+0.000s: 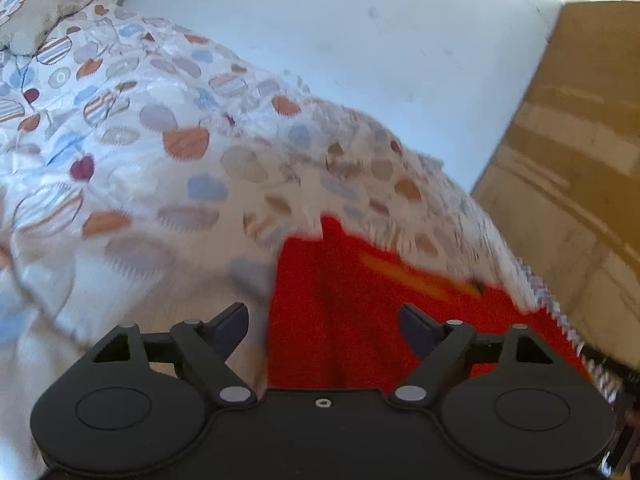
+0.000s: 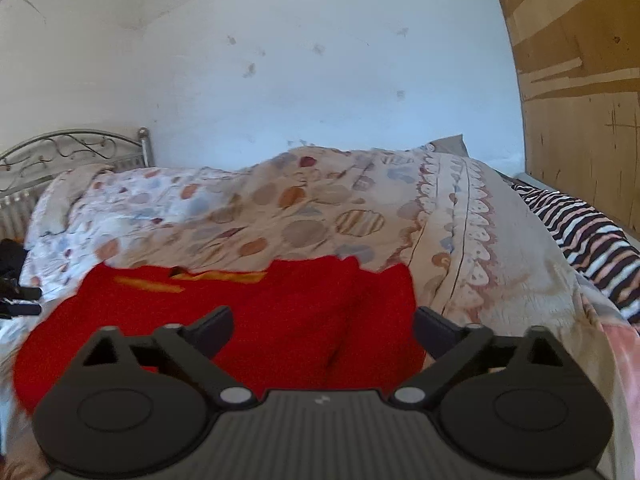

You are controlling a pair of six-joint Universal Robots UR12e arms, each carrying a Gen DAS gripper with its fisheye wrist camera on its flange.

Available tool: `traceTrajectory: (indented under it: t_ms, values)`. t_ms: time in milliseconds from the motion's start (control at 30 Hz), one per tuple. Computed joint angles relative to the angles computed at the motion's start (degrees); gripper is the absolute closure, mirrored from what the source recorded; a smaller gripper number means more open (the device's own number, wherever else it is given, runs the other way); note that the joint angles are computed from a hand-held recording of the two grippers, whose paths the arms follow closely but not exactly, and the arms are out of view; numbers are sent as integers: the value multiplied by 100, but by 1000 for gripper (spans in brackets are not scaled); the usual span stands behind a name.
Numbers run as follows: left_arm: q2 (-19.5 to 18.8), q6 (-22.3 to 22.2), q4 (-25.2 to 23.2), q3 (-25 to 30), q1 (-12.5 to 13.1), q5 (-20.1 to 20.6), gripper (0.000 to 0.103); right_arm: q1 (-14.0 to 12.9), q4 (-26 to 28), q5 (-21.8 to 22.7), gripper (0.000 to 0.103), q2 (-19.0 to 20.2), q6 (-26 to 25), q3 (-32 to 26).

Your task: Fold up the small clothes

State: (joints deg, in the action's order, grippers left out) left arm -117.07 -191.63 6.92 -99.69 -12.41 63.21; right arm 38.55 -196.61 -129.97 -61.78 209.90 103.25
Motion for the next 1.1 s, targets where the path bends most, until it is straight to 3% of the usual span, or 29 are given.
traceTrajectory:
  t_ms: [167,233,267,333,367,400,433,500,633,767,867,1000,1100]
  values:
    - [212,61,-336,-430,57,-264,19,329,-75,-310,3,36,685,127]
    - [222,-97,-418,-507,88,-467,24,460,2,-664,5,97,1215,111]
    - [219,-164,-402,-537,93,-538,33,504,30,-751,8,120,1451,108]
    - [239,-167,-573,-534,90,-607,60,551,104,-870,30,148,1789,103]
    - [241,-167,-680,-510,105,-765,83,555,108,-861,36,152,1914,112]
    - [249,-197,-729,-489,113,-901,90,556,46,-792,52,159,1917,108]
    - [280,-156,-720,-488,82,-797,91,544,5,-717,78,159,1813,103]
    - [408,70,-686,-505,-49,-255,96,564,241,-799,89,125,1632,20]
    - [690,-291,-629,-594,-171,449,97,575,174,-779,92,-26,1845,71]
    - [864,-323,-835,-756,-147,503,97,630,504,-765,93,-107,2066,172]
    - [747,-391,-1141,-725,-122,481,97,631,637,-669,93,-72,2432,232]
    - [639,-573,-1172,-694,-83,347,95,702,665,-877,92,7,2319,140]
    - [635,-492,-1197,-700,-87,380,90,717,697,-938,84,21,2315,124]
